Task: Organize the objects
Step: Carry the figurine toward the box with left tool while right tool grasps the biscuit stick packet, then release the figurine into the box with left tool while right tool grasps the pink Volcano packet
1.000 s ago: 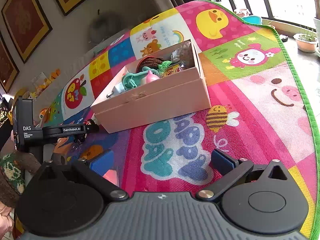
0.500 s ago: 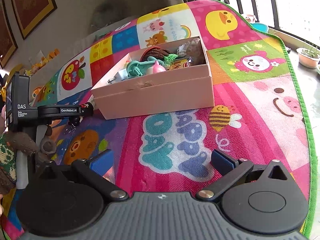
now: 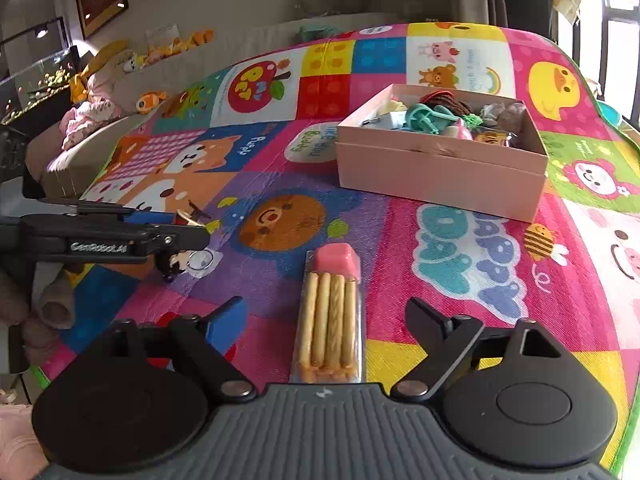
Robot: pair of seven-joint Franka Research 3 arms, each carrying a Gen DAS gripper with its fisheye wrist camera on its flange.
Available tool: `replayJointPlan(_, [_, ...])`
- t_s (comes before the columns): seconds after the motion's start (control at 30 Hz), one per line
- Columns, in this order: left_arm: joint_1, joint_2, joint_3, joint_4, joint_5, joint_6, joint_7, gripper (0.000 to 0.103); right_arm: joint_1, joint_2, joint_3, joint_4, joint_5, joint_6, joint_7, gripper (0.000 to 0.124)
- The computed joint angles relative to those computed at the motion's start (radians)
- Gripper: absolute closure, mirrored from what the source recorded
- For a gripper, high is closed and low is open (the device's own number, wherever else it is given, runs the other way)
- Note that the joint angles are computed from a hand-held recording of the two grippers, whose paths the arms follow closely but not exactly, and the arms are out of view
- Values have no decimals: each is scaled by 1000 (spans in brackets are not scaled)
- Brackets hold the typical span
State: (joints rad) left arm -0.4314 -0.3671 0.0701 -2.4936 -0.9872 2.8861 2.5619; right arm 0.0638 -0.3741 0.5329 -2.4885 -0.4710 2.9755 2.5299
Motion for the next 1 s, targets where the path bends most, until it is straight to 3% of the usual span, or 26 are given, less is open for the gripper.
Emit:
replayJointPlan(0.1, [0, -41, 10, -28, -1, -28, 1, 56, -32, 45, 38, 58, -56, -48, 29, 51])
replayJointPlan(0.27, [-20, -73, 20, -47, -13, -39, 23, 56, 69, 105, -55, 104, -40, -140, 13, 88])
replayJointPlan(0.37, [-39, -82, 36, -32, -45, -49, 43, 57, 136, 58, -131, 63, 5, -122, 3, 92])
replayJointPlan(0.6, [-81, 36, 15, 164, -232, -56, 187, 57, 10, -178, -69, -53, -17, -15, 84, 93])
replayJointPlan(0.7, [-75, 146, -18, 310, -292, -62, 216, 57, -24, -236, -61, -88, 12, 27, 76, 119])
replayJointPlan(0.87, [-21, 371, -89, 587, -207, -151, 15, 57, -59, -262, -53, -145, 75, 81, 45, 119])
replayJointPlan(1.0, [2, 590, -134, 823, -81, -194, -212, 56, 10, -256, -124, -197, 152, 89, -25, 114])
